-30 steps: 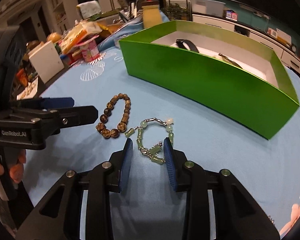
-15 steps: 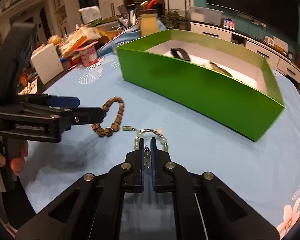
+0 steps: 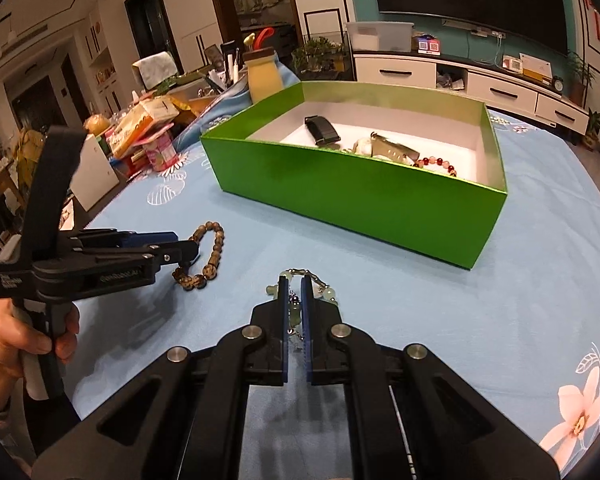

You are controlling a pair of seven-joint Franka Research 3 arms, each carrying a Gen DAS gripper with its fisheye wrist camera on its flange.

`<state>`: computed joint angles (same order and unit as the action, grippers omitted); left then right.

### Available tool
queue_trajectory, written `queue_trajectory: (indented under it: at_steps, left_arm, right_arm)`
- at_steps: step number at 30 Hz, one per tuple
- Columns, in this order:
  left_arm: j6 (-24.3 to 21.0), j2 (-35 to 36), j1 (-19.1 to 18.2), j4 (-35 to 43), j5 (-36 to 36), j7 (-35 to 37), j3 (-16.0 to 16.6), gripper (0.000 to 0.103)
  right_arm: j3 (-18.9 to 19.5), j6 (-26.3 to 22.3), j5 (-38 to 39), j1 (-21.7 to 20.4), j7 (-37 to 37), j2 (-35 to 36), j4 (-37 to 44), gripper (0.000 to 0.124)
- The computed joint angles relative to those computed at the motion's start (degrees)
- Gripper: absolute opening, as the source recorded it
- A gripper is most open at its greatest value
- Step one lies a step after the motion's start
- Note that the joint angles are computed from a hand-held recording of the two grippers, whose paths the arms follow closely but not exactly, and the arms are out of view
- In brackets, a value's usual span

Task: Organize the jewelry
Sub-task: 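Grasp the brown bead bracelet with the left gripper while the right gripper lifts the green bracelet, then carry the brown and pale green bracelets over the green box with both grippers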

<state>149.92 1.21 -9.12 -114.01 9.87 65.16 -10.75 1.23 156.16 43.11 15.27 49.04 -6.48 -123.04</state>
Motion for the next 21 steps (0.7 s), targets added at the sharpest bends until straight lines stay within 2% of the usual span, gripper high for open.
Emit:
queue_trajectory:
  at_steps: [5, 21]
  left_arm:
    - [1.2, -0.3, 0.2, -0.8, 2.4, -0.7, 0.2, 0.010]
    - [5.3, -4.2, 0.1, -2.9, -7.6, 4.4, 0.5, 0.010]
  right_arm:
    - [-0.2, 0.1, 1.1, 0.0, -0.4, -0.7, -0.3, 0.005]
    - [-1.3, -0.2, 5.4, 0.1, -2.1, -2.3, -0.3, 0.005]
